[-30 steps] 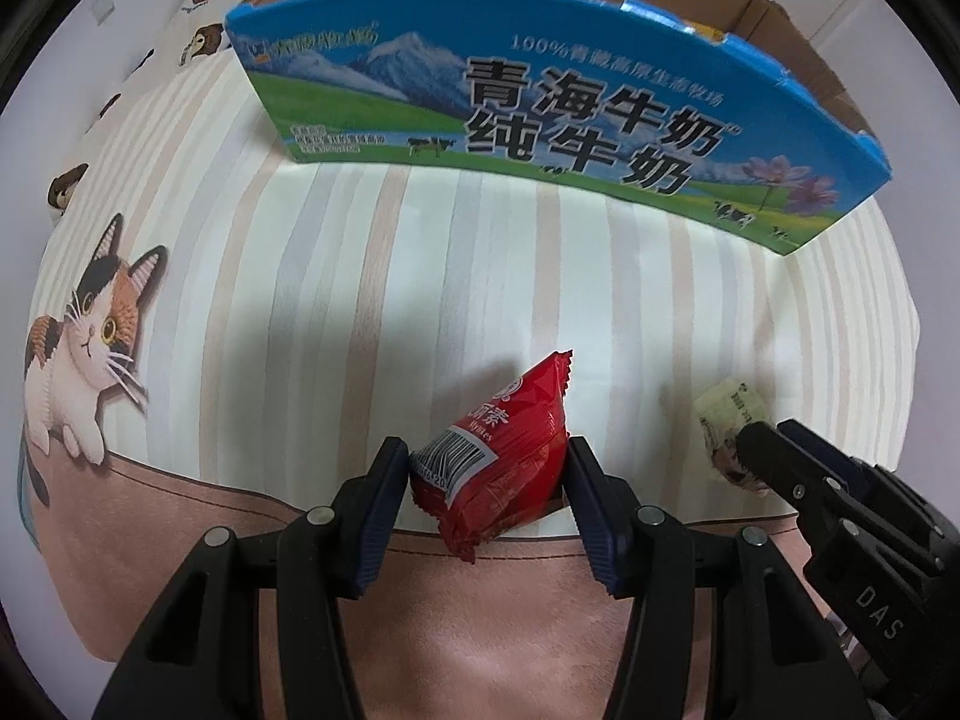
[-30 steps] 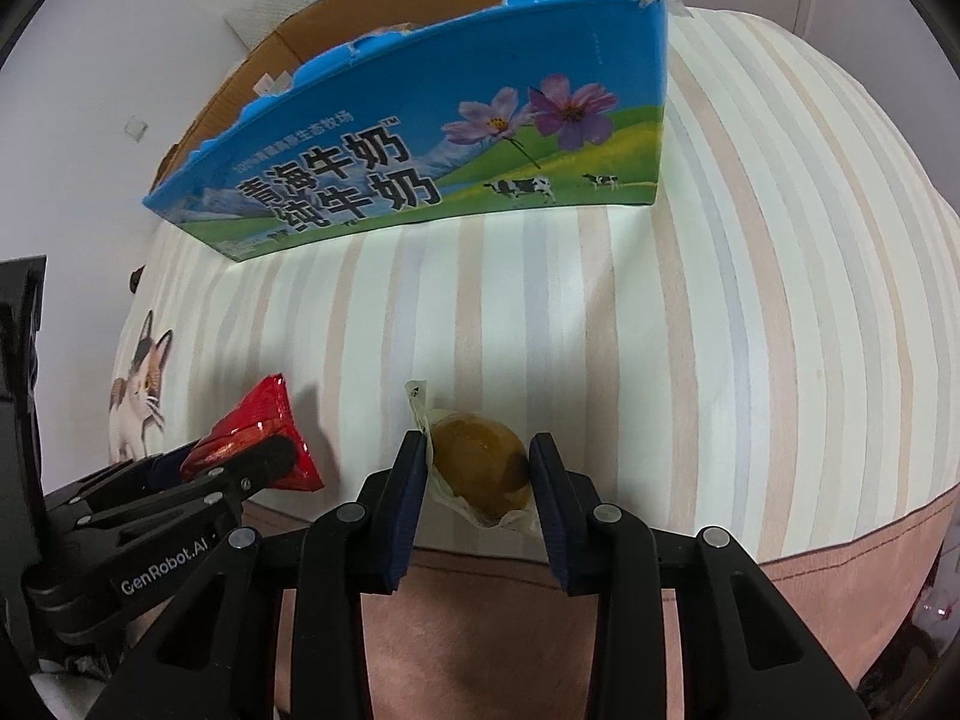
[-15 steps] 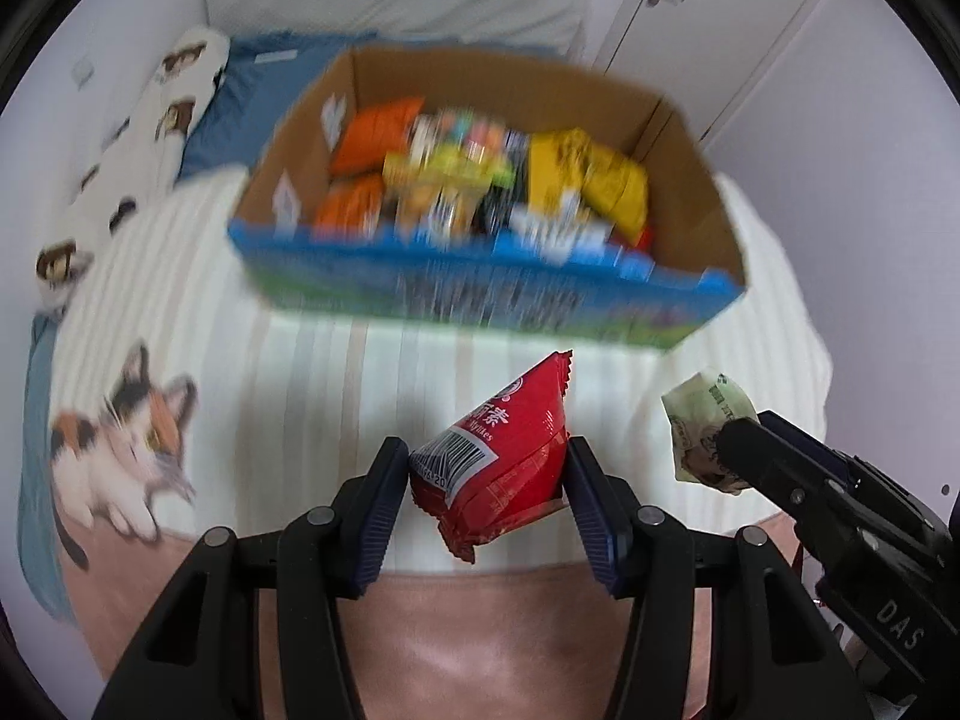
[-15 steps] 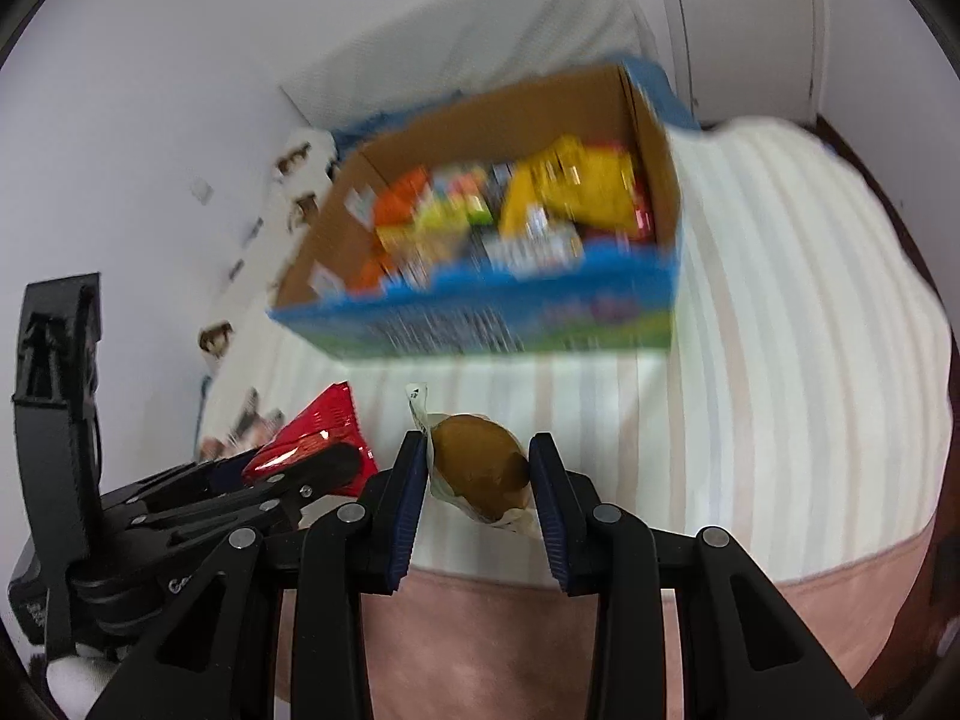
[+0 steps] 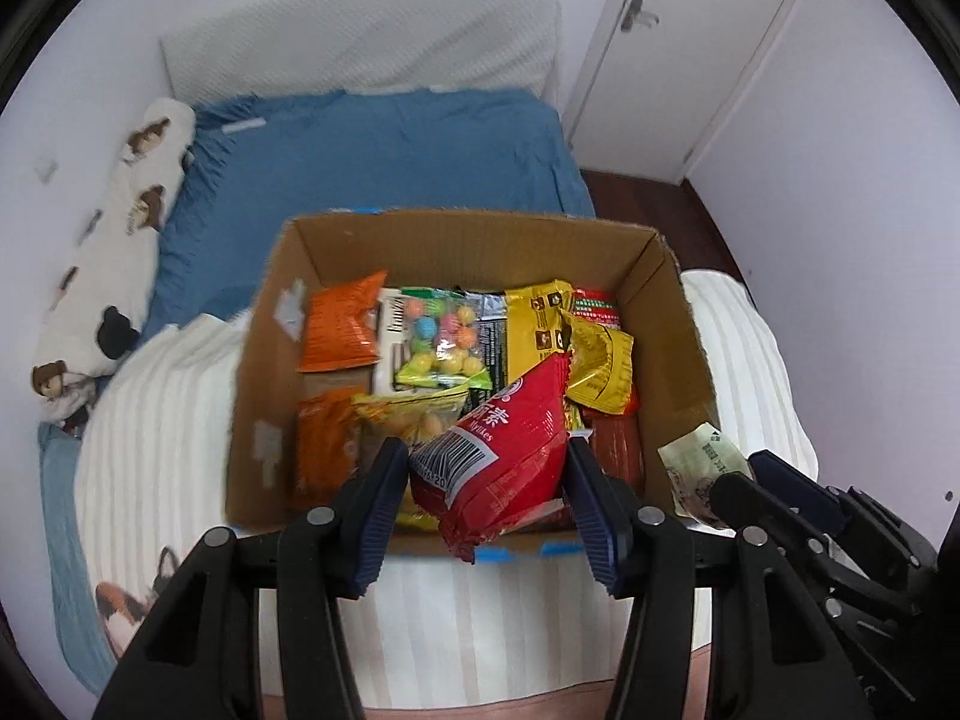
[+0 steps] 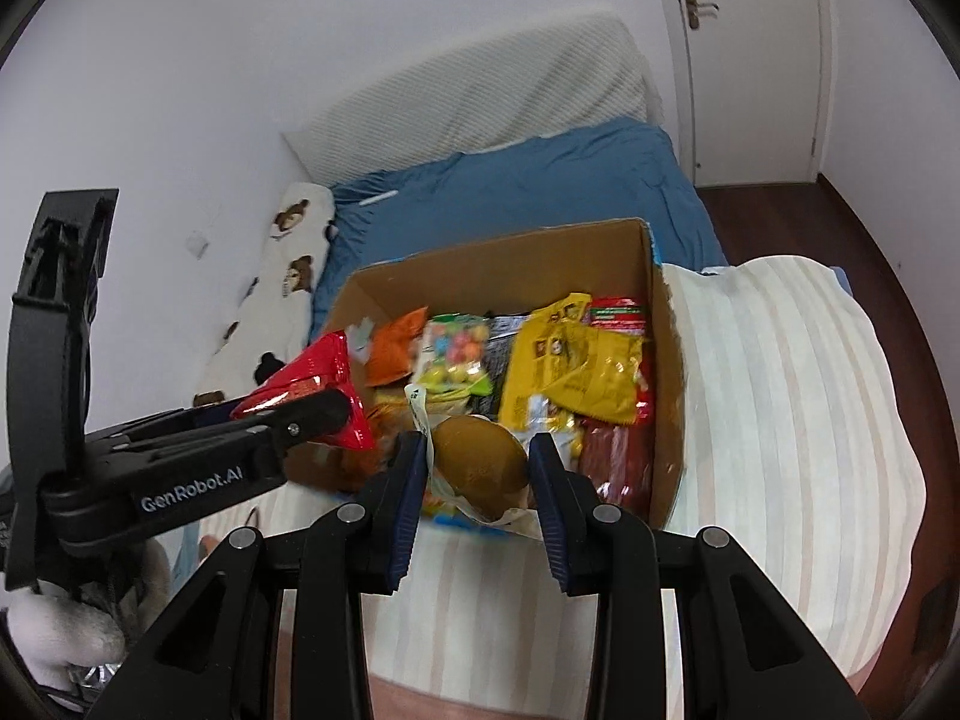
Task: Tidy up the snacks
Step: 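Lower both candies into the box and open both tools to release them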
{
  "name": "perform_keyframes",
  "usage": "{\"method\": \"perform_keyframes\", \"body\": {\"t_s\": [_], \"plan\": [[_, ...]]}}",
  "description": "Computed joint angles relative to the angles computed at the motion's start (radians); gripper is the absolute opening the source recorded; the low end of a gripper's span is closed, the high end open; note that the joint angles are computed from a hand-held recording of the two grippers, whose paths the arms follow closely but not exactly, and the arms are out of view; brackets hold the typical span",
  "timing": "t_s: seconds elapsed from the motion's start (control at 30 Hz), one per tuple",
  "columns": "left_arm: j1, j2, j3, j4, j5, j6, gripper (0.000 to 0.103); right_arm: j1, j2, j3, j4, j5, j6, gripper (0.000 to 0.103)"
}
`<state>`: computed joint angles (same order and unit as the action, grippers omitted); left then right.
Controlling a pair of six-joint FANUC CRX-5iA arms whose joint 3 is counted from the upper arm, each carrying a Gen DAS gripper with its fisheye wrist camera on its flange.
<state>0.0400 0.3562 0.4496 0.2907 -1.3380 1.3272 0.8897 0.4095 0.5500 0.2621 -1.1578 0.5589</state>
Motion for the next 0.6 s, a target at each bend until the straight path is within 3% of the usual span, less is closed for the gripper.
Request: {"method": "perform_keyframes", "body": {"t_s": [0.17,0.23,0.3,0.33,0.37,0.47,0.6], "plan": [[-0.026,0.207,0.197,0.014,-0.180,0.027,0.051,-0.058,0.060,0.054,-0.072,-0.034,0.025,0.037],[-0.035,0.270,0.245,0.007,-0.236,0.059,0.052,-0.096,0.096,0.094,-0.161,-0.061,0.055,0.038],[-0.044,0.307,0.276,-0.010,-0.273,0.069,0.052,-0.121,0.136,0.143,-0.230,-0.118,0.064,0.054],[-0.050,0.322,0.288,-0.021,-0.288,0.065,0.052,-0.132,0.152,0.159,-0.256,-0.145,0.064,0.073],[-0.054,0.327,0.288,-0.032,-0.289,0.066,0.056,-0.136,0.153,0.154,-0.262,-0.144,0.063,0.077],[-0.051,0.321,0.260,-0.026,-0.270,0.072,0.072,-0.135,0.153,0.137,-0.247,-0.149,0.059,0.077],[-0.047,0.300,0.237,-0.027,-0.238,0.079,0.072,-0.138,0.166,0.150,-0.244,-0.170,0.069,0.077]]}}
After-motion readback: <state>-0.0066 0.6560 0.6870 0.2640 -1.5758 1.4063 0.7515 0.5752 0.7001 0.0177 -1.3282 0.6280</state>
